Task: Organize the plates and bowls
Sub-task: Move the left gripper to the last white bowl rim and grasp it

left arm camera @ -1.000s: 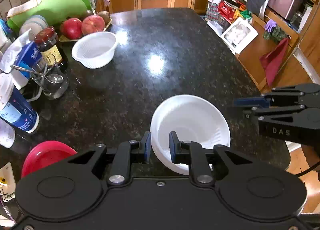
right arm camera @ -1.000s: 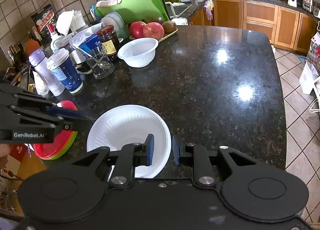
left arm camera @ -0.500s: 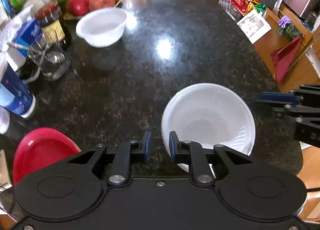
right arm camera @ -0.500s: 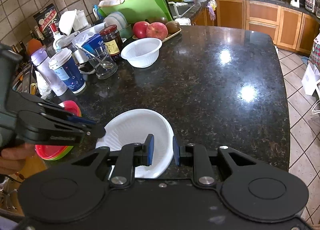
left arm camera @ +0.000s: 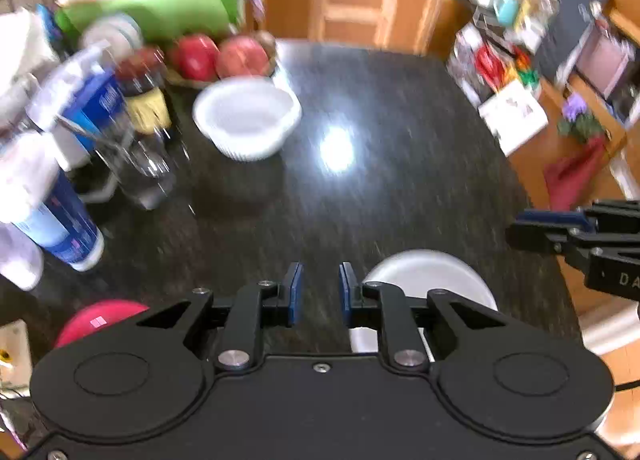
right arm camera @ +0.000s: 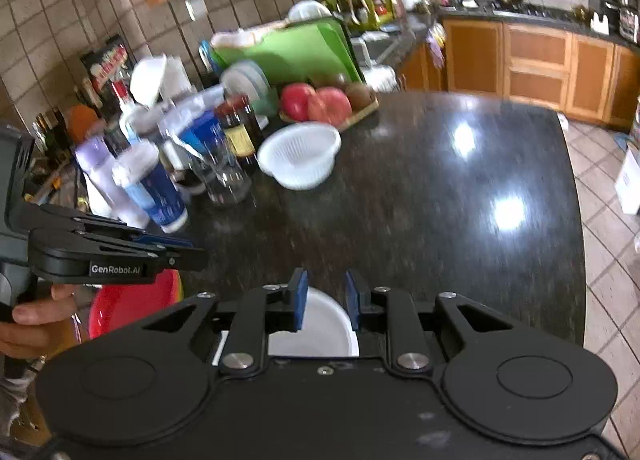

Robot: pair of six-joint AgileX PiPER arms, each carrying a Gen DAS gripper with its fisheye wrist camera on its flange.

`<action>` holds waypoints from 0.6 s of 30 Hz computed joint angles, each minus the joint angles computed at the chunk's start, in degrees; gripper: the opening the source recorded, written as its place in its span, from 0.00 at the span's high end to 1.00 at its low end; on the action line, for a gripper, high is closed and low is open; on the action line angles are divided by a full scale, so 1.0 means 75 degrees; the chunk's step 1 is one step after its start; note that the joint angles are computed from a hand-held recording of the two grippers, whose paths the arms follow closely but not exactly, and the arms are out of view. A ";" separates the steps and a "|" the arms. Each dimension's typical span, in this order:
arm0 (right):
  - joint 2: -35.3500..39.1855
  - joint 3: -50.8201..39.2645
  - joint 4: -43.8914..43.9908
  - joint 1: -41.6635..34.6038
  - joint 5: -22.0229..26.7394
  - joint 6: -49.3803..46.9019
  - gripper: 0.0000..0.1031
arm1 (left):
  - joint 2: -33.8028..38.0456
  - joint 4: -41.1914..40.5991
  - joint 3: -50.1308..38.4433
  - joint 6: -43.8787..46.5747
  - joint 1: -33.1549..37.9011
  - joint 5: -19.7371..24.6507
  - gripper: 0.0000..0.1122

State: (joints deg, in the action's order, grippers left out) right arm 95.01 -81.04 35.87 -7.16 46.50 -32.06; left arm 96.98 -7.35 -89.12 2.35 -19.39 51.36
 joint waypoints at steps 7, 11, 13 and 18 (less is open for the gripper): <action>0.0896 -0.1871 0.0154 0.0177 0.0385 0.0164 0.65 | 0.0156 -0.0017 -0.0569 -0.0015 0.0343 -0.0596 0.70; 0.1622 -0.3155 0.0206 0.0221 0.0669 0.0599 0.60 | 0.0404 0.0715 -0.0929 -0.0589 0.0226 -0.0940 0.65; 0.2058 -0.3898 0.0055 0.0264 0.0866 0.0916 0.59 | 0.0632 0.1221 -0.1188 -0.1014 0.0143 -0.0987 0.64; 0.3262 -0.5824 -0.0679 0.0554 0.1436 0.1693 0.59 | 0.1413 0.2117 -0.2136 -0.1751 -0.0031 -0.0673 0.64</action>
State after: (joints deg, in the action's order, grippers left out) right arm 119.47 -124.73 30.78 -3.00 57.28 -19.36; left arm 107.58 8.52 -105.14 -10.78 -19.62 46.32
